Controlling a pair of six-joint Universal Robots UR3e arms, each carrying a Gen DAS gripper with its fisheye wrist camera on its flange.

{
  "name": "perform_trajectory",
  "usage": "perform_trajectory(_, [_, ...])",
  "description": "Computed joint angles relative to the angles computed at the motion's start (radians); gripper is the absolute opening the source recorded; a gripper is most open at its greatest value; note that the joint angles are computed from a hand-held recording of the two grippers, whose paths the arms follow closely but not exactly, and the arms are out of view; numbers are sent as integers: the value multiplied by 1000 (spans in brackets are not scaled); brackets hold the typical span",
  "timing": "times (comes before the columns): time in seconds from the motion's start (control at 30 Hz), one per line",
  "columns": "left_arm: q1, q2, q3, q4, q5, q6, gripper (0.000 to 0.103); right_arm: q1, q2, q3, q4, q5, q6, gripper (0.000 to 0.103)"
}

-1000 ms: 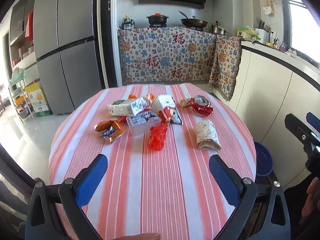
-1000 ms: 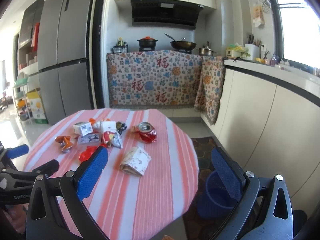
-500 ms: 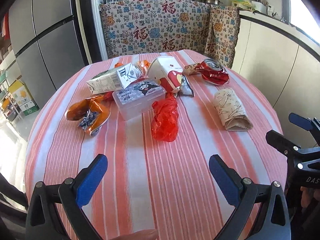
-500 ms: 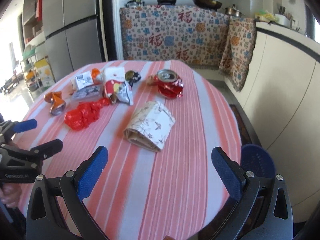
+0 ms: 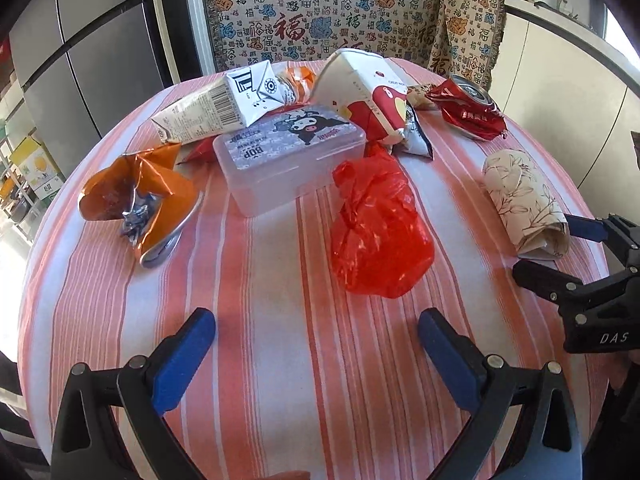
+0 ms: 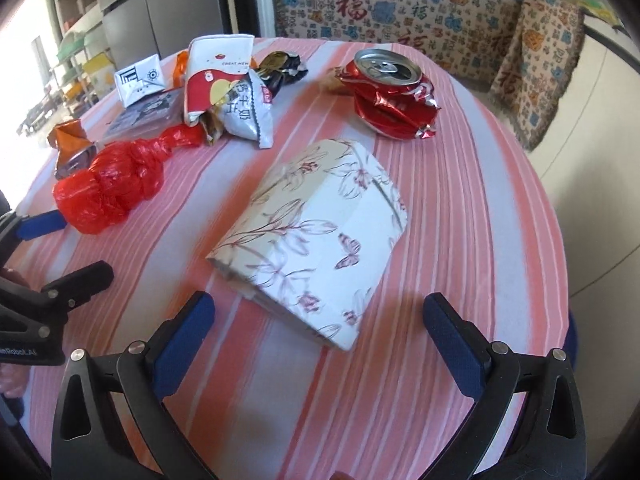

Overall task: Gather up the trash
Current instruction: 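Grasp the red plastic bag with the left gripper while the right gripper grasps the floral paper cup, then carry the red bag and floral cup to the blue wastebasket and release both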

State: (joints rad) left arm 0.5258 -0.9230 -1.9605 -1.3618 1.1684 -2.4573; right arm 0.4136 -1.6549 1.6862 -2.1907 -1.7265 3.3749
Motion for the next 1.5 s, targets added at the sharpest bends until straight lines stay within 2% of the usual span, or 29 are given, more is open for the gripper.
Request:
perform_trajectory(0.1, [-29,-4,-22,55,14,-46,103,-26,-32,31,-7,23,-64,103])
perform_trajectory(0.2, [-16,32,-35,29,15,-29,103,-18,-41,37,-7,13,-76,102])
perform_trajectory(0.3, [16,-1,29,-77,-19,67,103,-31,-82,64,11,-4,-66,102])
perform_trajectory(0.4, [99,-38,137,-245,-123,176,103,-63,-128,49,86,-10,-14,103])
perform_trajectory(0.47, [93,-97,220,-292,-165,193,103,-111,-171,51,83,94,2,103])
perform_trajectory(0.57, [-10,-200,292,-224,-139,137,103,-165,-120,-18,113,244,47,103])
perform_trajectory(0.6, [-48,-234,304,-189,-118,118,103,-166,-74,-57,130,264,68,103])
perform_trajectory(0.67, [-137,-314,320,-92,-53,46,100,-141,23,-131,151,236,102,103])
perform_trajectory(0.73, [-147,-328,318,-91,-46,45,82,-104,69,-163,134,175,94,102])
perform_trajectory(0.77, [-154,-332,320,-90,-37,38,64,-103,70,-170,146,169,75,96])
perform_trajectory(0.8, [-156,-328,320,-92,-37,37,54,-112,49,-157,151,178,52,91])
perform_trajectory(0.83, [-144,-306,312,-116,-48,51,35,-123,26,-141,166,181,26,78])
perform_trajectory(0.87, [-127,-289,314,-151,-63,68,33,-143,-10,-115,187,186,-11,75])
perform_trajectory(1.0, [-79,-197,297,-287,-103,138,34,-239,-130,-69,291,204,-135,79])
perform_trajectory(1.03, [-73,-177,290,-311,-107,148,36,-259,-151,-72,325,199,-152,88])
perform_trajectory(1.07, [-69,-161,282,-329,-109,153,44,-281,-171,-74,348,209,-169,96])
perform_trajectory(1.1, [-71,-152,278,-337,-112,150,53,-298,-179,-81,364,226,-183,98])
perform_trajectory(1.17, [-71,-140,269,-331,-118,150,60,-318,-155,-134,407,257,-206,98])
perform_trajectory(1.27, [-106,-169,283,-281,-88,124,60,-290,-34,-274,458,272,-225,99])
perform_trajectory(1.43, [-153,-248,333,-275,-48,112,60,-210,205,-525,570,183,-236,99])
perform_trajectory(1.47, [-167,-251,329,-262,-39,106,56,-209,227,-545,578,180,-239,97])
perform_trajectory(1.5, [-173,-251,322,-246,-39,103,48,-222,229,-544,582,203,-242,94])
